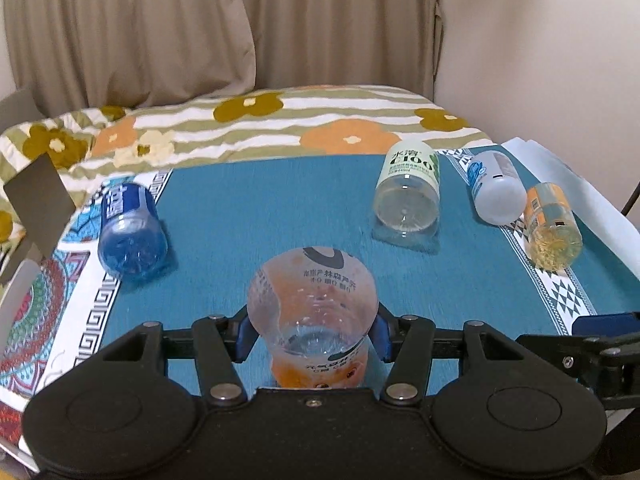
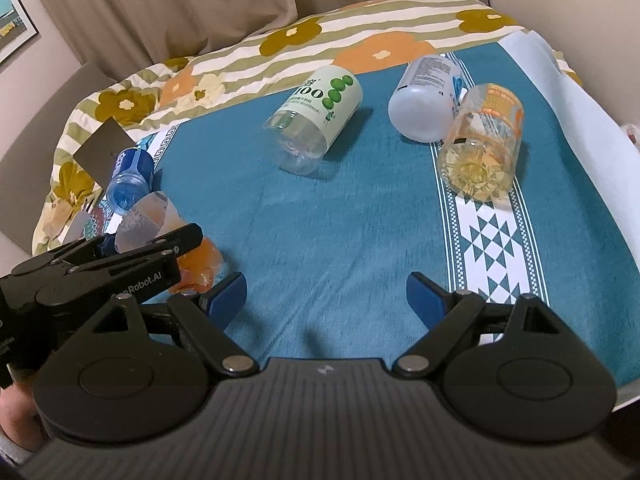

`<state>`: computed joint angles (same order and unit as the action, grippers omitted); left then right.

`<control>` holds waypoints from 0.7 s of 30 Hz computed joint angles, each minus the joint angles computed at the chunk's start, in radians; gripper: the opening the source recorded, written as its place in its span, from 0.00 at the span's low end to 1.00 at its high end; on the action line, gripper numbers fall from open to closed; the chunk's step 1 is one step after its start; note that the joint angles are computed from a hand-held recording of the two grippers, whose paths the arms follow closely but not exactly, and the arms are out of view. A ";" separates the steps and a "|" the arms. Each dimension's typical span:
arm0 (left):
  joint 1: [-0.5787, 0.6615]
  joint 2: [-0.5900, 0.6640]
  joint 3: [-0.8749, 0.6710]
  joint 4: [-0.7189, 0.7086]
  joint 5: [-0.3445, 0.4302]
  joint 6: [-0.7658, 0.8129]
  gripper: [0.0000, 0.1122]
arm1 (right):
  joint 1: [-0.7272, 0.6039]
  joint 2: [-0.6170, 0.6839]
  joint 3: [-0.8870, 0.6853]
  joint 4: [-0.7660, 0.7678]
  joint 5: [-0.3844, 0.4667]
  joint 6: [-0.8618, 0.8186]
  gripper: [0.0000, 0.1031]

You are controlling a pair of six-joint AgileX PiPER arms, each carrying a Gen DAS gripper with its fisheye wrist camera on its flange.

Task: Flip cup upright
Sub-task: 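Rotate the cup upright with the left gripper and lower it onto the cloth, then open the left gripper and lift away from the upright cup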

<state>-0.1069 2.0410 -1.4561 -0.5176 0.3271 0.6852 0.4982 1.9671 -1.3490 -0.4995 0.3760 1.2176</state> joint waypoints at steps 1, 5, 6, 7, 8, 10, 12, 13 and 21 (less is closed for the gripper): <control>0.002 0.000 -0.009 0.021 0.019 -0.021 0.53 | 0.001 -0.002 0.002 0.001 0.000 0.000 0.99; 0.006 0.000 -0.026 0.066 0.060 -0.058 0.53 | 0.006 -0.008 0.009 -0.010 0.001 0.016 0.99; 0.007 0.000 -0.029 0.066 0.066 -0.055 0.53 | 0.007 -0.010 0.011 -0.017 0.001 0.024 0.99; 0.008 0.002 -0.034 0.069 0.077 -0.058 0.54 | 0.008 -0.012 0.013 -0.024 0.001 0.033 0.99; 0.008 0.005 -0.040 0.077 0.086 -0.066 0.54 | 0.008 -0.013 0.015 -0.030 0.000 0.039 0.99; 0.007 0.004 -0.039 0.086 0.087 -0.068 0.65 | 0.011 -0.018 0.019 -0.047 0.001 0.057 0.99; 0.004 -0.004 -0.018 0.069 0.061 -0.042 0.76 | 0.013 -0.020 0.022 -0.058 0.001 0.067 0.99; 0.004 -0.006 -0.014 0.057 0.054 -0.026 0.81 | 0.014 -0.021 0.024 -0.061 0.001 0.071 0.99; -0.004 -0.009 -0.008 0.093 0.065 -0.014 0.87 | 0.024 -0.033 0.039 -0.094 0.005 0.114 0.99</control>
<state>-0.1108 2.0323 -1.4643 -0.4243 0.3923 0.6715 0.5223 1.9343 -1.3100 -0.5933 0.3811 1.3314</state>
